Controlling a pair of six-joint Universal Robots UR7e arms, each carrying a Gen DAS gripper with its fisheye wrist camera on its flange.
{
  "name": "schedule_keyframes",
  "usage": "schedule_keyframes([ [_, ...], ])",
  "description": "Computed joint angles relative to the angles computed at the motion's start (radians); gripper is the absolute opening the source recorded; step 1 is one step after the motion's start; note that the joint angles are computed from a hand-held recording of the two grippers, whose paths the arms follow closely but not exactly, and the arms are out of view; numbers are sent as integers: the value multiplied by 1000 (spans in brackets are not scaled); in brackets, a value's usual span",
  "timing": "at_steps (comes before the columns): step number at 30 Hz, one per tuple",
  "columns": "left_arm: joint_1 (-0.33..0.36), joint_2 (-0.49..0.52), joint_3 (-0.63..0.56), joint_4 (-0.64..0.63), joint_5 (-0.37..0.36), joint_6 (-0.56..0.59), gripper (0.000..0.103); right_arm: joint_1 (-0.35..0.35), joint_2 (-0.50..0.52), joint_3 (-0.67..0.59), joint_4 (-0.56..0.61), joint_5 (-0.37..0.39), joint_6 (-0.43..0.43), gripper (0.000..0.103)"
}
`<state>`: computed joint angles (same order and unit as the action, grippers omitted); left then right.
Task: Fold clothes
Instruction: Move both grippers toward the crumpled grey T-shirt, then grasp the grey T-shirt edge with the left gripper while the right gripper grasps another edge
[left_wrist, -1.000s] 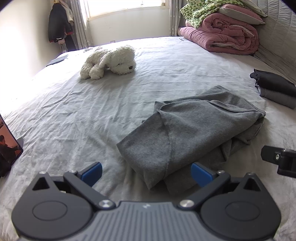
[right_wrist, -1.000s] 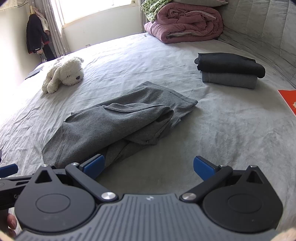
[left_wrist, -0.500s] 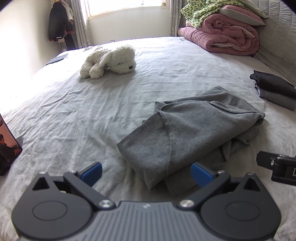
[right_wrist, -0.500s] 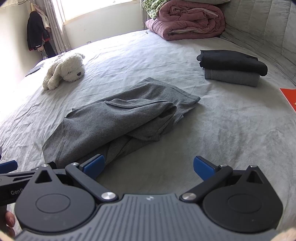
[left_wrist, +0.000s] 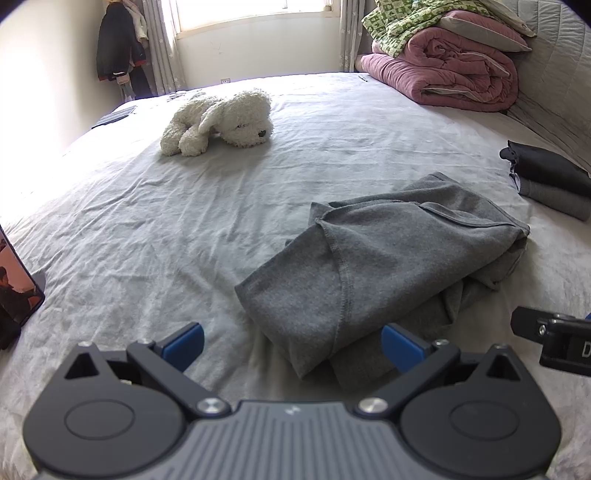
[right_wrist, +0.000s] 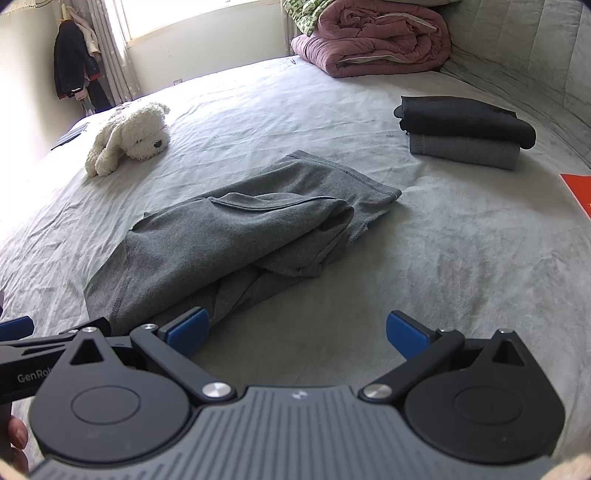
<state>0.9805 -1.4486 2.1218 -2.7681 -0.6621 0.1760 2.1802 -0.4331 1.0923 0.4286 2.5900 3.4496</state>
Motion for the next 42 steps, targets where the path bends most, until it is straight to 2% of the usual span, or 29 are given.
schedule_keyframes([
  [17,5,-3,-15,1,0,-5,103,0,13,-24,17,-6,-3,103],
  [27,10,57,-82,-7,15,69,103,-33,63,-136,102,-14,4,103],
  [32,46,116,-141,13,-2,68,103,-57,85,-192,137,-18,1,103],
  [36,89,175,-169,-71,-26,120,103,-78,116,-256,186,-22,9,103],
  [42,140,237,-214,-107,-50,159,103,-113,167,-365,242,-70,-12,103],
])
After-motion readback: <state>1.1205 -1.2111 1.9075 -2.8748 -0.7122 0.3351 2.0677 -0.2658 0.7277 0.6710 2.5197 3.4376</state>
